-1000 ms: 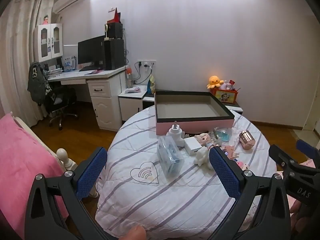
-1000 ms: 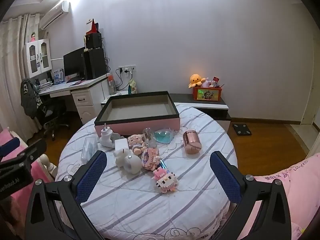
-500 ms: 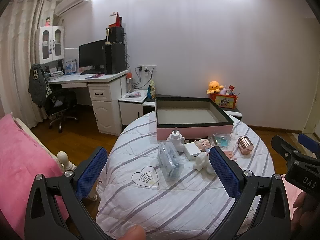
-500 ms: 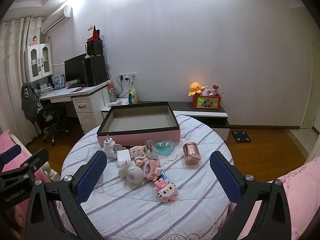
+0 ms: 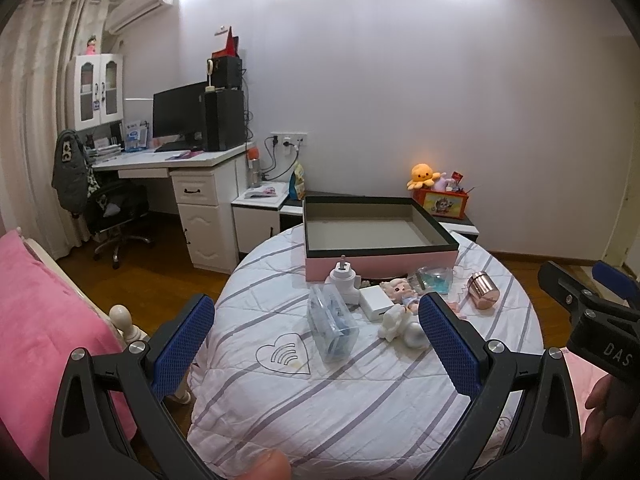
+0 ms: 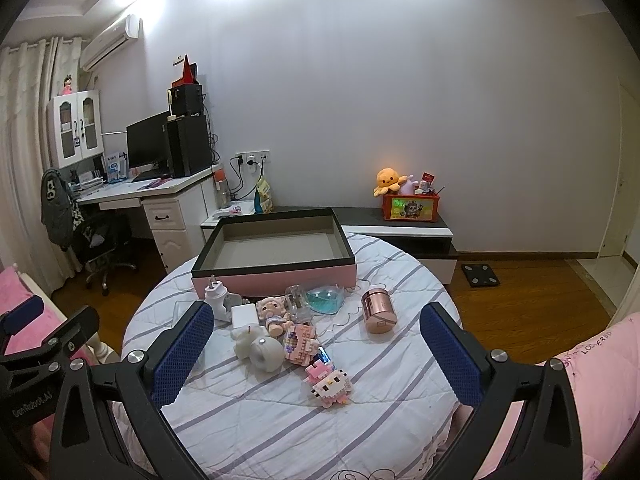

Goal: Organize rigid objects

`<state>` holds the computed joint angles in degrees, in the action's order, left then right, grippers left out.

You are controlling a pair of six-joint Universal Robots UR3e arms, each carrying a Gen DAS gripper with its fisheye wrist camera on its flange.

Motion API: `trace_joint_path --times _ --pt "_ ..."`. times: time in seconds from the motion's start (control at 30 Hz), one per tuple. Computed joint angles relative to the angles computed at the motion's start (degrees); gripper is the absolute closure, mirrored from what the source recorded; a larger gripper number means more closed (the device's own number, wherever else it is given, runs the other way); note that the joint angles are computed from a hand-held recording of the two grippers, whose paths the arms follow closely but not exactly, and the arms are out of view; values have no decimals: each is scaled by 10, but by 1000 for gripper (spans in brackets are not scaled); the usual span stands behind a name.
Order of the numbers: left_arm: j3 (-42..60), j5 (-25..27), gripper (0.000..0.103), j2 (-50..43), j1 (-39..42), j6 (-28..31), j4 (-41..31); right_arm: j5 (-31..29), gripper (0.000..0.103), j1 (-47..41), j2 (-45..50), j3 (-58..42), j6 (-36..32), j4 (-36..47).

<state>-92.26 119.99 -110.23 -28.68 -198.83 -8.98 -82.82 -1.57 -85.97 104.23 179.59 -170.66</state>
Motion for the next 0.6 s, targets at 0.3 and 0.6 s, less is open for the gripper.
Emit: trace_joint_path --times 0.3,0.6 --pt "2 0 0 0 0 -1 -1 -1 0 0 -5 1 1 2" --pt "0 -6 0 0 -1 -1 6 0 0 -2 -4 0 0 3"
